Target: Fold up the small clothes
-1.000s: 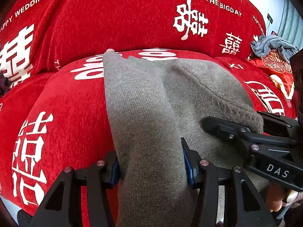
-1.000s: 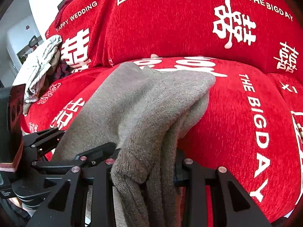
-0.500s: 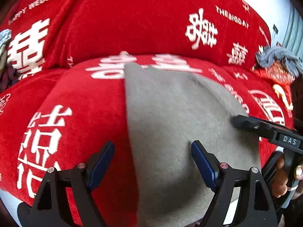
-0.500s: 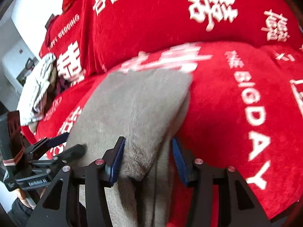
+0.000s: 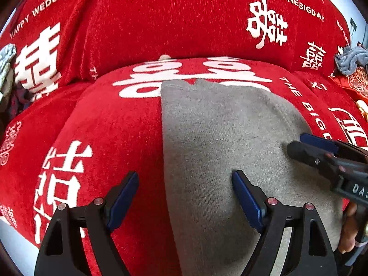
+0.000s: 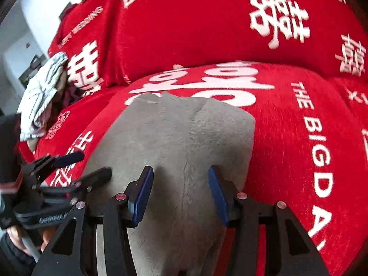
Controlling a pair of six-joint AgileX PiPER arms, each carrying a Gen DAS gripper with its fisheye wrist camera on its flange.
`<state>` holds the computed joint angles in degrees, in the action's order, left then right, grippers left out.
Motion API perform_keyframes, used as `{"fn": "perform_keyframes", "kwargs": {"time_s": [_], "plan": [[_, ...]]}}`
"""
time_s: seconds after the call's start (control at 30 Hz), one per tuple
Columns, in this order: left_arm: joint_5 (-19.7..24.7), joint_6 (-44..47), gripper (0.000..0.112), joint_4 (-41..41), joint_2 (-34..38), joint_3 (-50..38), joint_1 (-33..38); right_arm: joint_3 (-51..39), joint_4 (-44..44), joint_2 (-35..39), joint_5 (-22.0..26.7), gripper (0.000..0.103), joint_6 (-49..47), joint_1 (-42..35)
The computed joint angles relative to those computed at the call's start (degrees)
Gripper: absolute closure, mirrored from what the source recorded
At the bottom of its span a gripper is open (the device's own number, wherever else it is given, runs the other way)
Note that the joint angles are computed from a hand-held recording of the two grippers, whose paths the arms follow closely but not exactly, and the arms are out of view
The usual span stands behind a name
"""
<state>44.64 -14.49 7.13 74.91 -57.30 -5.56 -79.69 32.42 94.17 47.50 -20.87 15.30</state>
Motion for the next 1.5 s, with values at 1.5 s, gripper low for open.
{"fn": "perform_keyframes", "kwargs": {"time_s": [1.5], "plan": [[2.67,-17.47,0.016,16.70,-22.06,18.32,-13.14,29.87,-4.58,-26.00,-6.41,0.050,-6.84,6.70]]}}
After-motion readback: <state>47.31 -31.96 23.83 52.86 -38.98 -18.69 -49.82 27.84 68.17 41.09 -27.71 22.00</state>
